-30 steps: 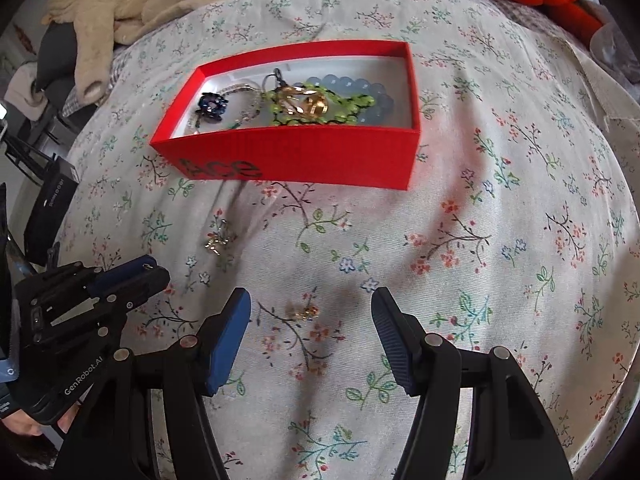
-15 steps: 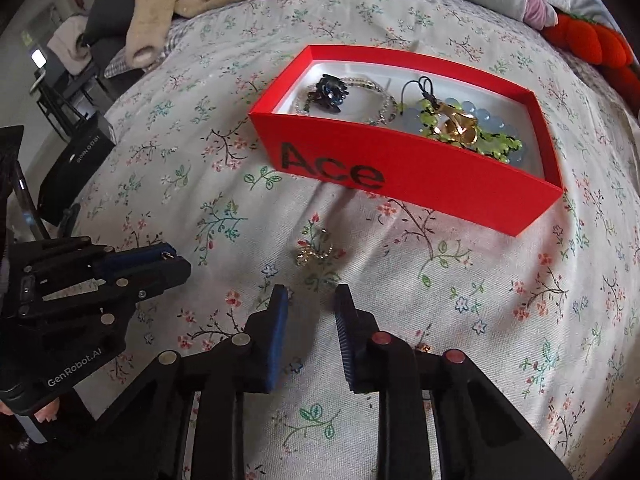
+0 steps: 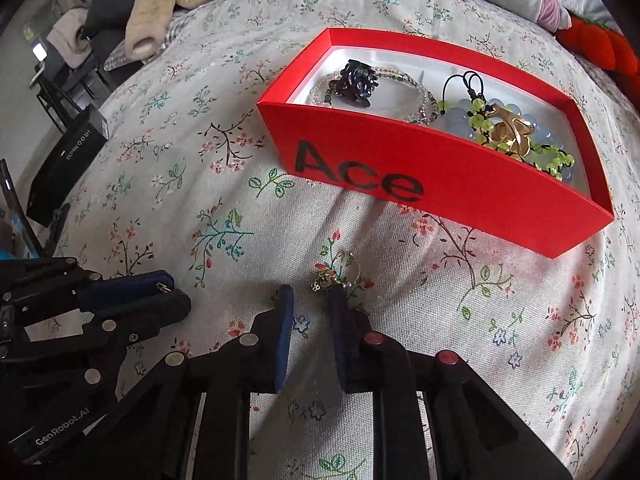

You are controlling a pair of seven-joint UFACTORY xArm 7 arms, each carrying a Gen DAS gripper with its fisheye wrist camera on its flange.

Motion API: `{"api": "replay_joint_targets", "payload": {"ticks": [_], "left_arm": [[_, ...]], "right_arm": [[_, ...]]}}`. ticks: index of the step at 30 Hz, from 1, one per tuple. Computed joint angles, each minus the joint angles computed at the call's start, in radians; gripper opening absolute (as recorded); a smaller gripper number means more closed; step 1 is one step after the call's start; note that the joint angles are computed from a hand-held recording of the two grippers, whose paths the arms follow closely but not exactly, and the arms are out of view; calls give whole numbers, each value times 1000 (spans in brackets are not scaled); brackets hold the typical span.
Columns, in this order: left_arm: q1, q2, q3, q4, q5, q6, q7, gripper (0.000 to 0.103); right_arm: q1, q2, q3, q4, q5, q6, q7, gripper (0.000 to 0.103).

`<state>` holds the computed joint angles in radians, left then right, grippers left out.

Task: Organize jewelry
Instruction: 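Grasp the gold flower earring with the right tool while the left holds its earring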

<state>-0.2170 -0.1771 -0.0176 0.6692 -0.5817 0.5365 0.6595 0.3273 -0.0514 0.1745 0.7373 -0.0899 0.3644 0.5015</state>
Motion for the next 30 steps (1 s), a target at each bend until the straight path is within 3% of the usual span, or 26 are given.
{"api": "replay_joint_targets", "payload": {"ticks": [10,21,30], "left_arm": [[0,8,-6,3,10,-7,-16,12],[3,21,-8,11,5,-5,-13,12],[4,25,-9,11,0,-10,-9,12]], "right_arm": [[-2,-6,-8,-9,56,-15,-24,14],[-6,4,-10,-6,77,-34,-52,17],[-12,19,-6,11,-2,-32,-5,14]]}}
